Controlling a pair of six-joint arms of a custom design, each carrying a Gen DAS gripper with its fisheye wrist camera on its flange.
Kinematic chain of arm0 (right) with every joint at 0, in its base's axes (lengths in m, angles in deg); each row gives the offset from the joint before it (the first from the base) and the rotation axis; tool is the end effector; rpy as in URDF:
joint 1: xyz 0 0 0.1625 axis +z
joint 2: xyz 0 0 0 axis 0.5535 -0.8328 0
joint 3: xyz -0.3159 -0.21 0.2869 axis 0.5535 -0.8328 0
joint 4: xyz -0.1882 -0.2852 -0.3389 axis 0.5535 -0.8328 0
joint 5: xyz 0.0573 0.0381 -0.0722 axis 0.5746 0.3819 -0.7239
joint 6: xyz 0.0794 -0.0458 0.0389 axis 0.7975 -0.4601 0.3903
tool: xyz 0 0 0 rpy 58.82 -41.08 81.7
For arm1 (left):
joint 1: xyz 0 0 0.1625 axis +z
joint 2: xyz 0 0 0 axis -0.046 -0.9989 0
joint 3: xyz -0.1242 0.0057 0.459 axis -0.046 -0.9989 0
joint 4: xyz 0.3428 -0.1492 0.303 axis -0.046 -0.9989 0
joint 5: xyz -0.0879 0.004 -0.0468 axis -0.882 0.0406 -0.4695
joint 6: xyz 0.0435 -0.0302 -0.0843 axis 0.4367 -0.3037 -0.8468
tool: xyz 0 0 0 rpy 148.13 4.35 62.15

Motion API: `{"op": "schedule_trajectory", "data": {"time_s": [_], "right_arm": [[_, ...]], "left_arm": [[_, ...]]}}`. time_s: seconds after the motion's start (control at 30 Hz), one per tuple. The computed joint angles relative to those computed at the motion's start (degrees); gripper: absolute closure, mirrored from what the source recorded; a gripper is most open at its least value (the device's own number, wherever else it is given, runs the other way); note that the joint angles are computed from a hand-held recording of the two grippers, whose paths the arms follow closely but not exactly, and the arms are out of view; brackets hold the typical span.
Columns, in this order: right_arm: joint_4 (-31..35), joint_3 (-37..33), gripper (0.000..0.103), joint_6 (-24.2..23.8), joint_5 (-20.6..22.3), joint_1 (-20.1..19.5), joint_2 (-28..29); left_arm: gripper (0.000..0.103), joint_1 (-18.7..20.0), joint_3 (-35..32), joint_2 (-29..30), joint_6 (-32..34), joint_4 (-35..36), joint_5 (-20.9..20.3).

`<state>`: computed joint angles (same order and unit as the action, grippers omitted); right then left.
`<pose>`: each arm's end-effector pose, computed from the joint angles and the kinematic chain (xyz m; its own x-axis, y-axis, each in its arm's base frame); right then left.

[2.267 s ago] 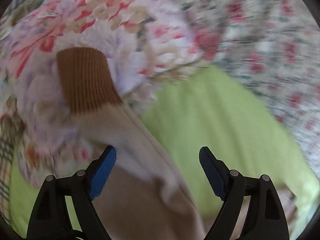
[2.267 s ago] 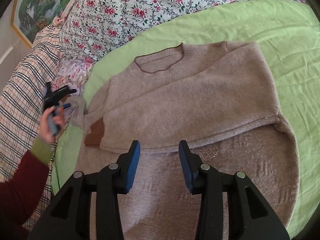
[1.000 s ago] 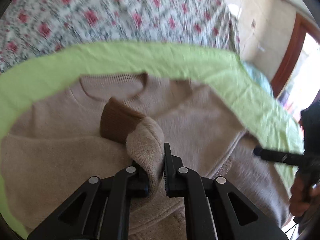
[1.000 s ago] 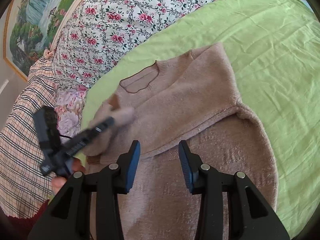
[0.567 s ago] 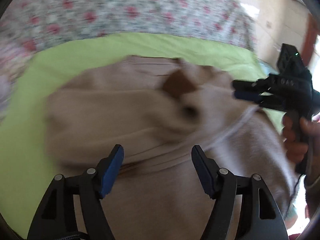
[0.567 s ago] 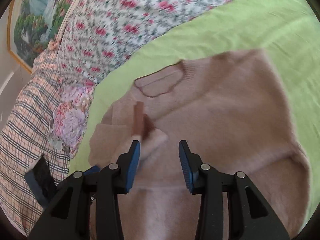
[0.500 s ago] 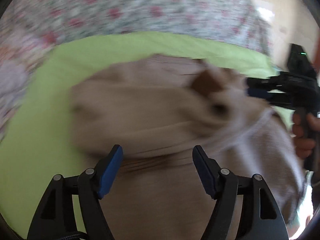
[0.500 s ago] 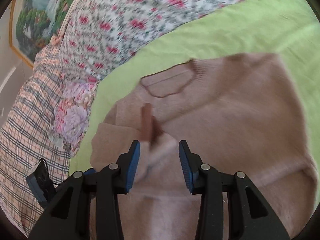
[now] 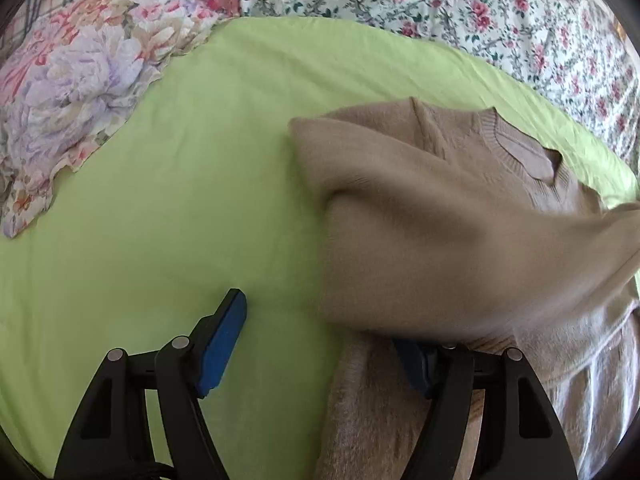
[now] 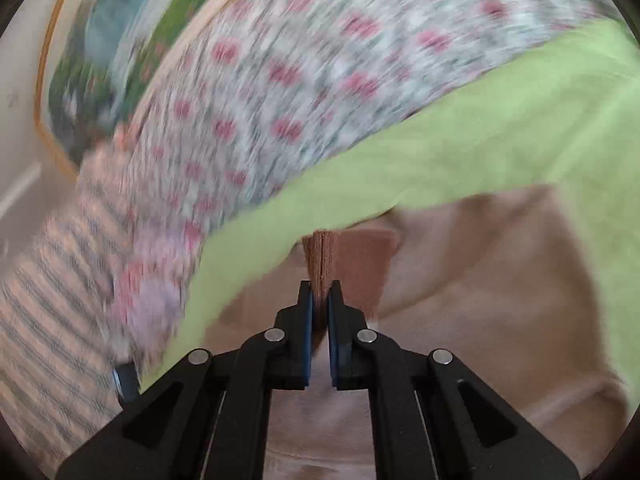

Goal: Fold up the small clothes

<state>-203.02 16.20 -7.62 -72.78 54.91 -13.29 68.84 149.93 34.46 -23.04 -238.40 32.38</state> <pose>0.0850 -0.7296 0.2280 -0.9478 0.2944 0.1221 0.0062 0.4001 -0.9164 -0.1345 -0.8212 0.1265 -0.7546 -0.0822 -0.6510 0.3211 0.8190 -0.4756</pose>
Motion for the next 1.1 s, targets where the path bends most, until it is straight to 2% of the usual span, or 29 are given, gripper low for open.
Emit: {"op": "schedule_trajectory", "data": {"time_s": [0.13,0.23,0.3,0.4,0.47,0.5,0.57,0.6,0.67,0.7,0.73,0.77,0.83,0.9,0.97,1.03,1.1], "right_arm": [[2.34,5.82,0.096,1.76,-2.69,-2.52,-2.44],[2.90,7.51,0.096,2.55,-3.12,-3.24,-2.71],[3.53,7.44,0.096,2.44,-3.23,-3.10,-2.61],[-1.85,7.19,0.096,-1.68,0.14,-1.80,-2.11],[-4.29,7.33,0.096,-4.36,2.44,-1.31,-2.05],[-2.26,6.83,0.096,-4.61,0.79,-0.97,-2.05],[4.63,5.07,0.095,-4.53,-5.26,-0.39,-1.61],[6.16,5.24,0.094,-3.92,-5.16,-0.89,-1.67],[8.27,6.35,0.092,-0.95,-3.21,-2.19,-2.45],[8.23,7.14,0.091,0.06,-1.98,-2.76,-2.95],[7.72,7.81,0.080,1.00,-1.02,-3.14,-3.38],[7.01,8.28,0.065,1.61,-0.20,-3.41,-3.55],[5.53,9.31,0.057,2.76,2.76,-4.24,-4.21],[6.31,8.98,0.057,3.77,3.61,-4.54,-4.31],[8.33,7.83,0.057,4.07,1.82,-4.10,-3.97],[9.63,7.10,0.057,4.14,0.97,-4.00,-3.65],[11.34,6.05,0.065,4.64,-0.51,-3.76,-3.14]], "left_arm": [[0.032,-0.11,-0.15,0.57,-0.80,-2.21,0.98],[0.033,-0.50,0.43,0.74,-2.00,-5.37,2.80],[0.035,-0.62,1.56,0.33,-3.27,-8.60,2.46],[0.040,-1.33,3.96,-0.18,-1.91,-16.27,2.56],[0.040,-1.80,4.78,0.14,-0.40,-19.38,4.13],[0.040,-1.71,4.97,-0.05,-1.18,-17.87,4.29],[0.045,-0.73,4.71,-1.23,-5.45,-9.78,1.77],[0.046,-0.18,5.09,-2.37,-6.14,-6.99,-1.25],[0.046,0.01,5.96,-3.93,-3.81,-6.43,-4.52],[0.044,0.38,6.49,-5.21,-2.90,-5.41,-8.09],[0.042,1.01,6.64,-6.47,-2.73,-4.02,-12.55],[0.041,1.66,6.34,-7.44,-2.79,-3.04,-16.55],[0.020,2.70,3.92,-7.60,-2.91,-0.19,-21.41],[0.019,3.68,-1.66,-5.45,-4.14,5.16,-23.11],[0.019,4.68,-8.43,-2.03,-4.33,11.48,-24.25],[0.019,5.38,-15.14,1.83,-5.15,17.67,-22.95],[0.021,5.24,-18.23,4.29,-2.02,17.82,-20.94]]}}
